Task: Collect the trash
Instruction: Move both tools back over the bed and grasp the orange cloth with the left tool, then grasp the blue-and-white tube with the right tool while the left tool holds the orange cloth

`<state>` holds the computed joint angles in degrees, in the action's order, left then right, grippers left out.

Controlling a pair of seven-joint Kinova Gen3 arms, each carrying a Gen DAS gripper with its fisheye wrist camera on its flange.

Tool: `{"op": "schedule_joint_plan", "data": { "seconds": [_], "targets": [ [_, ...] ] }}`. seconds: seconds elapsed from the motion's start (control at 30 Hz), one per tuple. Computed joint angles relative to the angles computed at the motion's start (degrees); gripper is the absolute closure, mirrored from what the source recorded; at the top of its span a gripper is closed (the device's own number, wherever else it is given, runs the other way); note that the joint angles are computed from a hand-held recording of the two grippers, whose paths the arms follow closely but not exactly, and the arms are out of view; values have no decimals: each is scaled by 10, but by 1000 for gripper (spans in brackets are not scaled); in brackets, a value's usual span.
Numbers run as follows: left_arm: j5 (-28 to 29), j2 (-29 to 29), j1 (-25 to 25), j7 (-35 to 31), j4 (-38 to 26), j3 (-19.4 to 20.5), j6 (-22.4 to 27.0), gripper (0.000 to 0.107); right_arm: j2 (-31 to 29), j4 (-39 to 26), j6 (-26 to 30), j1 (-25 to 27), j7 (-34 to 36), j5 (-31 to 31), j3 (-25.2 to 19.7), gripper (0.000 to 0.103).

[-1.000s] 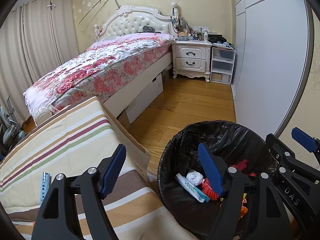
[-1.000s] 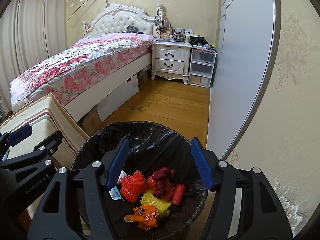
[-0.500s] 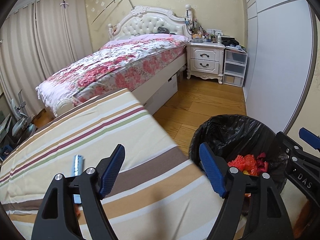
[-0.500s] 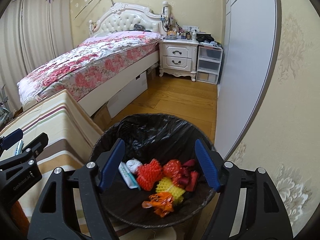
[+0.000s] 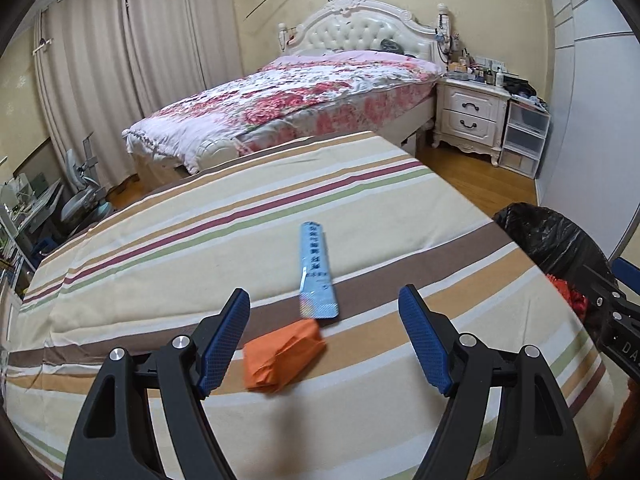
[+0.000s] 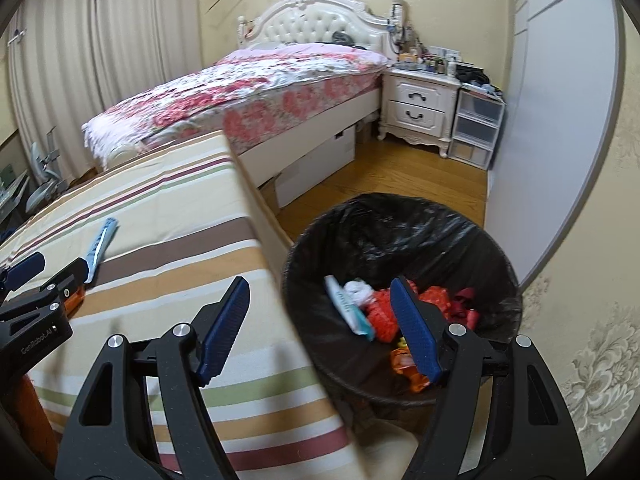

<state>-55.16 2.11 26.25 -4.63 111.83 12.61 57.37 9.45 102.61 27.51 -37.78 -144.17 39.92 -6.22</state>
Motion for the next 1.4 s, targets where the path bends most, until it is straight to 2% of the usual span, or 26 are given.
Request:
{"op": "schedule_joint_plan", "data": {
  "seconds": [0.43,0.53,0.6,0.63,0.83,1.1,1.4],
  "targets": [
    [68,-41,-55,-55,44,-3,-51,33,12,-14,12,-32,18,-4,-13,32],
    [81,-41,-64,-79,45,-3,-68,40,15,-15,12,-34,23,-10,-11,32],
    [90,-40,-69,-98,46,-5,-75,48,16,-16,10,-33,28,-16,-10,32],
    [102,-39,-72,-113,47,-9,-84,56,16,-16,10,-32,32,-19,-10,32],
    [124,-58,-91,-135,61,-9,-115,59,19,-20,11,-36,43,-28,-7,32],
    [99,-84,-109,-100,80,13,-93,59,24,-29,14,-45,57,-33,-10,32],
    [112,-130,-165,-110,112,2,-67,59,48,-67,20,-62,123,-70,-22,32]
  ]
}}
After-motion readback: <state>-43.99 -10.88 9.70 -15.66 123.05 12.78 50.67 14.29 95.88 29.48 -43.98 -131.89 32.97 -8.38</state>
